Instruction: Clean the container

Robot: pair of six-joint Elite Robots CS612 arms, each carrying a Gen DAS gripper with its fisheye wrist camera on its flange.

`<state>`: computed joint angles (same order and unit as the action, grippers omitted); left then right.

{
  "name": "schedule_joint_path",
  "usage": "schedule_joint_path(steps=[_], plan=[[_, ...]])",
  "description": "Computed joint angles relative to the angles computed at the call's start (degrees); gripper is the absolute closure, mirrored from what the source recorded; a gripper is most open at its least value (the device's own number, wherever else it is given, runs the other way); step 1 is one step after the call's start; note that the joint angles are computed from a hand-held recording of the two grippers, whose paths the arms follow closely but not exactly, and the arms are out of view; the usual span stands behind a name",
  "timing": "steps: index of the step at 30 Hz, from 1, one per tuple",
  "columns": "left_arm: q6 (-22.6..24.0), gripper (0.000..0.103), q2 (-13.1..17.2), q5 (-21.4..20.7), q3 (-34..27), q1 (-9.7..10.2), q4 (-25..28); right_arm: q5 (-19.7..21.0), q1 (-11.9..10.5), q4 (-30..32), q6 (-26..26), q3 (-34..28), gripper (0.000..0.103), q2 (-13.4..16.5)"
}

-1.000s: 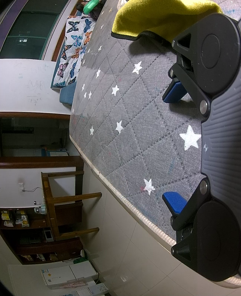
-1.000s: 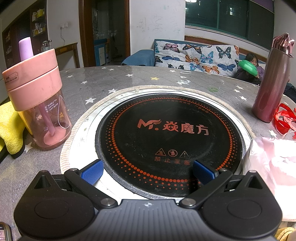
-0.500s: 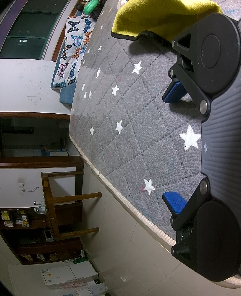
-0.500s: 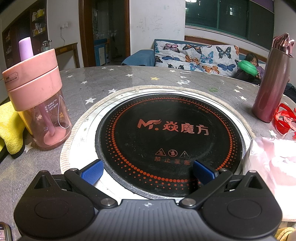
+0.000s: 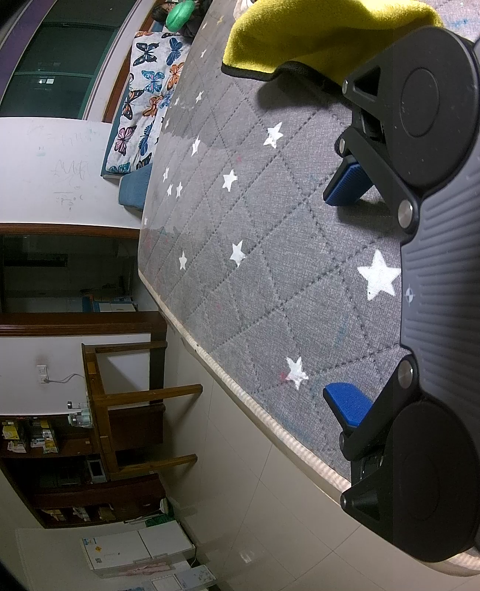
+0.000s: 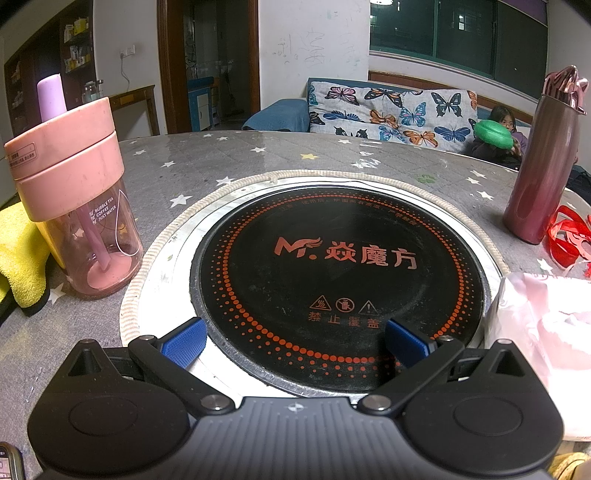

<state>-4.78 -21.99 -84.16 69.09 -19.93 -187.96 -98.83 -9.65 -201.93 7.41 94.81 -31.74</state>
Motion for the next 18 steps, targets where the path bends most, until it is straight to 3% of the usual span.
schedule_joint_path(steps=[18], plan=[[0.0, 0.000, 0.0, 0.0, 0.0, 0.00, 0.0, -0.4, 0.0, 0.0, 0.4, 0.1, 0.000, -0.1]])
